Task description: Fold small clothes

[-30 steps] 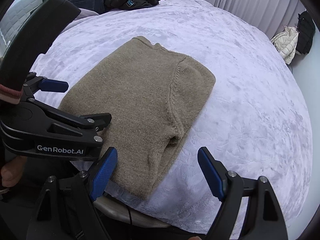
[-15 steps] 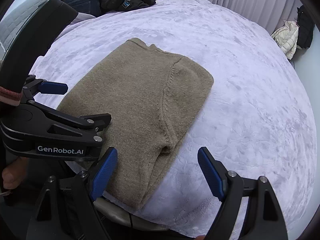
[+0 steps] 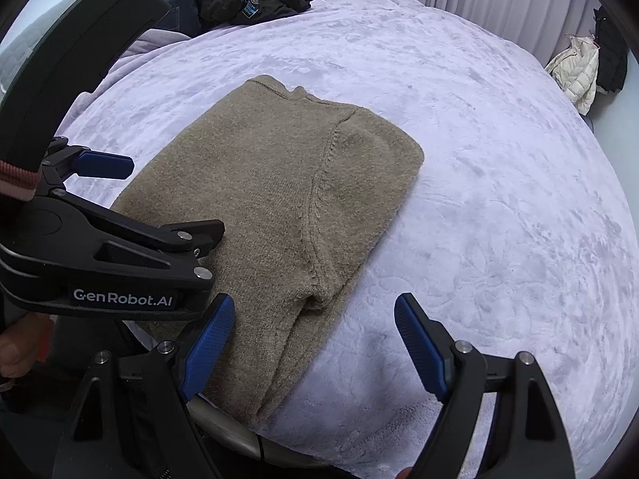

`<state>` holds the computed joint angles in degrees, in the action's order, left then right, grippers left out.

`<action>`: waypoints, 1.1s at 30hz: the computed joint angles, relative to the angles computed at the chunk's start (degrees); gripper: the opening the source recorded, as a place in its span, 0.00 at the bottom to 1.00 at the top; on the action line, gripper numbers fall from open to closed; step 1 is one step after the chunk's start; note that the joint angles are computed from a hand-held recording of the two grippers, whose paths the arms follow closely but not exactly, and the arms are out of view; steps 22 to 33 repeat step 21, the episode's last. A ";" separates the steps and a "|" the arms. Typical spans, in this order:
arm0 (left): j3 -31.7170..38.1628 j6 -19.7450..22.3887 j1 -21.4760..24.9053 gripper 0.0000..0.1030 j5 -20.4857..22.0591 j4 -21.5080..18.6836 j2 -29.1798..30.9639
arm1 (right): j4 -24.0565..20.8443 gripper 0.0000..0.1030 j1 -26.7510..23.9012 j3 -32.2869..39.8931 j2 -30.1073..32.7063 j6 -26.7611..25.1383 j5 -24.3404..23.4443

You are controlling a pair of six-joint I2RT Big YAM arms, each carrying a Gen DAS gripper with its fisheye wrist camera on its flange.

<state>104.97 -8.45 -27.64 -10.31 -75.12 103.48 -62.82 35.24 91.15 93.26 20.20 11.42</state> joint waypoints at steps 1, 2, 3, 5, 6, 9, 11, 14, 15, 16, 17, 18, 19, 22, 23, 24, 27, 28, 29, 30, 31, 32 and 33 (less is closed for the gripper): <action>0.12 -0.01 -0.11 1.00 -0.34 -0.09 0.06 | 0.21 0.82 -0.04 -0.13 -0.12 -0.08 -0.13; 0.23 -0.02 -0.19 1.00 -0.66 -0.25 0.13 | 0.52 0.82 -0.09 -0.31 -0.27 -0.17 -0.26; 0.38 -0.17 -0.36 1.00 -1.01 -0.44 0.21 | 0.87 0.82 -0.07 -0.53 -0.44 -0.17 -0.32; 0.66 -0.26 -0.63 1.00 -1.78 -0.68 0.31 | 1.58 0.82 -0.17 -0.92 -0.67 -0.40 -0.82; 0.83 -0.30 -0.80 1.00 -2.17 -0.77 0.36 | 1.89 0.82 -0.22 -1.12 -0.77 -0.50 -1.17; 1.69 -0.66 -1.35 1.00 -2.91 -1.38 0.83 | 2.92 0.82 -0.42 -1.76 -1.16 -1.05 -2.01; 2.06 -0.92 -1.69 1.00 -3.10 -1.88 1.14 | 3.67 0.82 -0.58 -2.41 -1.69 -1.27 -2.35; 2.99 -1.08 -2.61 1.00 -3.72 -2.66 1.83 | 4.86 0.82 -0.94 -3.88 -2.92 -1.08 -2.59; 3.33 -0.99 -3.03 1.00 -4.01 -2.76 2.07 | 5.25 0.82 -1.12 -4.39 -3.33 -0.96 -2.64; 3.64 -0.91 -3.49 1.00 -4.43 -2.81 2.25 | 5.76 0.82 -1.47 -5.28 -4.08 -0.94 -2.79; 4.07 -0.85 -3.96 1.00 -4.79 -2.83 2.47 | 6.25 0.82 -1.80 -6.07 -4.72 -0.83 -2.83; 4.60 -0.75 -4.54 1.00 -4.99 -2.69 2.70 | 6.73 0.82 -2.21 -6.91 -5.40 -0.70 -2.82; 5.48 -0.48 -5.17 1.00 -5.05 -2.70 3.13 | 7.17 0.82 -2.68 -7.77 -6.09 -0.54 -3.00; 8.74 0.73 -6.70 1.00 -4.24 -3.26 4.85 | 8.07 0.82 -3.86 -9.90 -7.90 0.18 -2.62; 8.74 0.73 -6.70 1.00 -4.24 -3.26 4.85 | 8.07 0.82 -3.86 -9.90 -7.90 0.18 -2.62; 8.74 0.73 -6.70 1.00 -4.24 -3.26 4.85 | 8.07 0.82 -3.86 -9.90 -7.90 0.18 -2.62; 8.74 0.73 -6.70 1.00 -4.24 -3.26 4.85 | 8.07 0.82 -3.86 -9.90 -7.90 0.18 -2.62; 8.74 0.73 -6.70 1.00 -4.24 -3.26 4.85 | 8.07 0.82 -3.86 -9.90 -7.90 0.18 -2.62; 8.74 0.73 -6.70 1.00 -4.24 -3.26 4.85 | 8.07 0.82 -3.86 -9.90 -7.90 0.18 -2.62; 8.74 0.73 -6.70 1.00 -4.24 -3.26 4.85 | 8.07 0.82 -3.86 -9.90 -7.90 0.18 -2.62; 8.74 0.73 -6.70 1.00 -4.24 -3.26 4.85 | 8.07 0.82 -3.86 -9.90 -7.90 0.18 -2.62; 8.74 0.73 -6.70 1.00 -4.24 -3.26 4.85 | 8.07 0.82 -3.86 -9.90 -7.90 0.18 -2.62; 8.74 0.73 -6.70 1.00 -4.24 -3.26 4.85 | 8.07 0.82 -3.86 -9.90 -7.90 0.18 -2.62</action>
